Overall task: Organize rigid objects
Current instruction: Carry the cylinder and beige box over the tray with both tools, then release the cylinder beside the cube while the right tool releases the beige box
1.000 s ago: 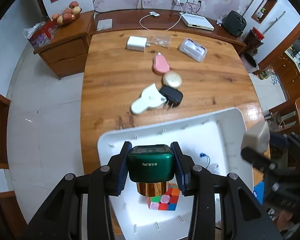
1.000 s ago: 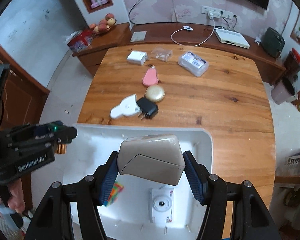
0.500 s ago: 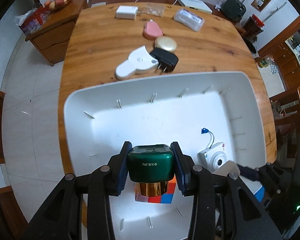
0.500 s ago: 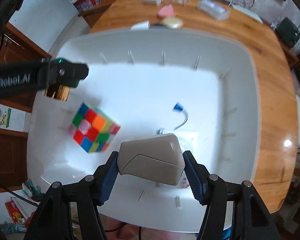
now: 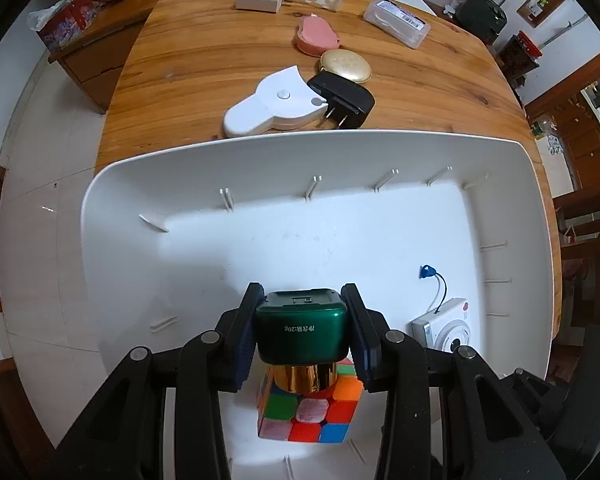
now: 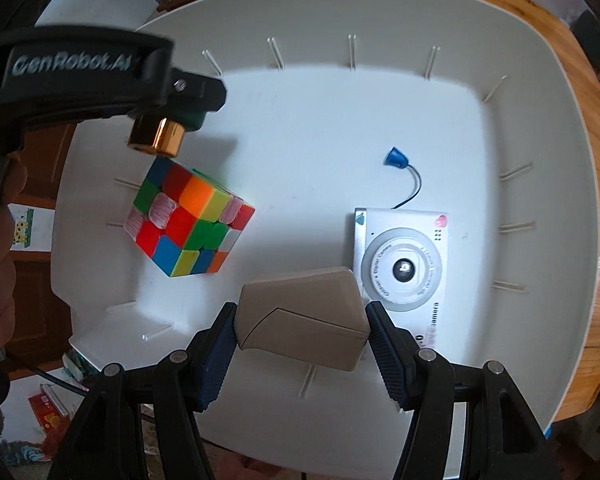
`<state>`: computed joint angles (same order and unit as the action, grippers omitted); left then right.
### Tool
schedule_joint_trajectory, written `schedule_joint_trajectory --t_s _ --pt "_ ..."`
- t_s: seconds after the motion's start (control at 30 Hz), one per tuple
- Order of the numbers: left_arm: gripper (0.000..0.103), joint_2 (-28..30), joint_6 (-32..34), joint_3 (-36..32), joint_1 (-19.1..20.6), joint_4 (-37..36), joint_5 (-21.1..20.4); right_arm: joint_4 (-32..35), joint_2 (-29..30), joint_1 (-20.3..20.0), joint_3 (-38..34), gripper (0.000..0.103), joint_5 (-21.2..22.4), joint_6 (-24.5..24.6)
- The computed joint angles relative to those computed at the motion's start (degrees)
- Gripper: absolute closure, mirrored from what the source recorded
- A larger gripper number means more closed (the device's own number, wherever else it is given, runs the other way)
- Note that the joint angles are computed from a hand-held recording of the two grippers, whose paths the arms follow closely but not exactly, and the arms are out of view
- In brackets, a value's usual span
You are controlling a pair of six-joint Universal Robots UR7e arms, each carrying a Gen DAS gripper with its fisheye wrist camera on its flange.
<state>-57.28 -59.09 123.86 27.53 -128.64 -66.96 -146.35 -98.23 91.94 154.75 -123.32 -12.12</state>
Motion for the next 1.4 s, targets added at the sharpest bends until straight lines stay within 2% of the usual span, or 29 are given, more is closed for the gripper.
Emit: schedule_joint_trajectory --t_s 0.1,0.43,0.63,0.87,0.9,0.97,1.0,1.03,1.13,1.2,1.4 --pt "0.06 0.83 0.04 -0.16 0.26 -0.43 0.04 -0.83 1.57 -0.46 -0.22 0.039 0.03 -0.04" --pt "0.06 2.82 1.18 -0.32 0.18 -1.22 0.61 -2.78 3.08 1.65 0.38 0.038 -0.16 0.7" --pt "0.06 3.59 1.39 -0.46 0.07 -0.93 0.36 -3.04 2.93 0.09 0.17 0.036 -0.15 -1.06" --pt "0.059 4.2 1.21 -1.05 -0.04 0.38 0.26 -2.49 2.05 -0.93 0.36 0.035 1.0 -0.7" --pt "0.057 3.95 1.12 -0.95 -0.18 0.14 0.35 -1.98 1.56 -1.12 0.26 0.035 1.29 -0.6" --pt "0.043 3.63 0.93 -1.07 -0.27 0.01 0.45 -1.15 0.56 -1.49 0.18 0.035 1.88 -0.52" --pt "0.031 3.39 0.66 -1.06 -0.43 0.13 0.78 -1.04 0.35 -1.53 0.17 0.035 2.03 -0.49" --pt "0.026 3.1 0.31 -1.0 -0.76 0.24 1.37 -1.02 0.14 -1.44 0.2 0.035 2.12 -0.41" --pt "0.025 2.38 0.1 -1.16 -1.22 1.11 2.09 -0.69 -0.28 -0.99 0.14 0.035 2.33 -0.25" --pt "0.025 2.01 0.21 -1.23 -1.39 1.35 2.12 2.96 -3.33 -1.33 -1.14 0.035 2.42 -1.08" --pt "0.025 3.73 0.77 -2.1 -2.09 0.33 2.22 4.03 -5.05 -0.35 -1.35 0.035 2.42 -0.89"
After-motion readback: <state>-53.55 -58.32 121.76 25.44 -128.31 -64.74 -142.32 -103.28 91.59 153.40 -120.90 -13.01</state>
